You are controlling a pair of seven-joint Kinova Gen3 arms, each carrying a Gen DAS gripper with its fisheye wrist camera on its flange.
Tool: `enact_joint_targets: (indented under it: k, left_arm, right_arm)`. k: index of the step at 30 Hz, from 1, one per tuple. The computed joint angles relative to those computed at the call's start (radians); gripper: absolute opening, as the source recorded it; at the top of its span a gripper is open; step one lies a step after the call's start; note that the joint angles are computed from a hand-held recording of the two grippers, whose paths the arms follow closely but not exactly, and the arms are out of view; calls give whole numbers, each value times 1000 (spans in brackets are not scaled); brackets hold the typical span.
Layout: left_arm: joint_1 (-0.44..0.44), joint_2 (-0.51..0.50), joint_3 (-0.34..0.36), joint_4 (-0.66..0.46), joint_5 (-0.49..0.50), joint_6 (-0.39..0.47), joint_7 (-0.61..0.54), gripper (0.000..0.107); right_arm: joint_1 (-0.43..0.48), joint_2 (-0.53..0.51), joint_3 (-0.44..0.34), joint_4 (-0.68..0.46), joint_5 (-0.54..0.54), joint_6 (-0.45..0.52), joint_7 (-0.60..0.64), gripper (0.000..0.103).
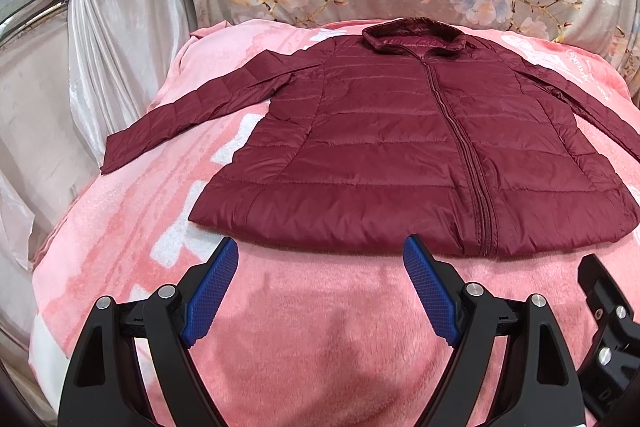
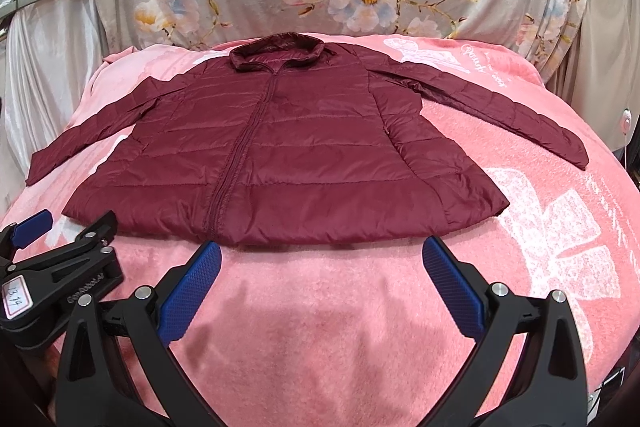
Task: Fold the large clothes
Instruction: 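Grasp the maroon jacket's sleeve cuff with the right gripper and lift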
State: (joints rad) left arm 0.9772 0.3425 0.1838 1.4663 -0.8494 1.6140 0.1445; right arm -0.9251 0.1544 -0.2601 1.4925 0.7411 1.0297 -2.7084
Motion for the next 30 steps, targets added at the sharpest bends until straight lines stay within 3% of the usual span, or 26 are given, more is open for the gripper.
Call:
enact_joint_targets:
  k: [4, 11, 16, 19, 24, 30]
  left_arm:
    - [-32, -12, -7, 1, 1, -23, -32, 82]
    - [-122, -55, -19, 9, -3, -93, -110, 83]
    - [-199, -72, -34, 20, -10, -162, -187, 83]
    - [-239, -86, -43, 34, -12, -211, -204, 83]
    - [-265, -76, -58, 45, -63, -238, -187, 83]
    - [-336, -64, -72, 29, 20, -287, -257, 83]
  right_arm:
    - [42, -4, 50, -18, -85, -41, 96, 98]
    - [361, -7, 66, -42, -370, -160, 277, 98]
    - [518, 22, 188, -32, -529, -235, 308, 98]
    - [608, 42, 245, -5, -594, -296, 241, 98]
    - [674, 92, 292, -9, -573, -329, 153, 98]
    - [713, 188, 322, -82, -563, -341, 132, 95]
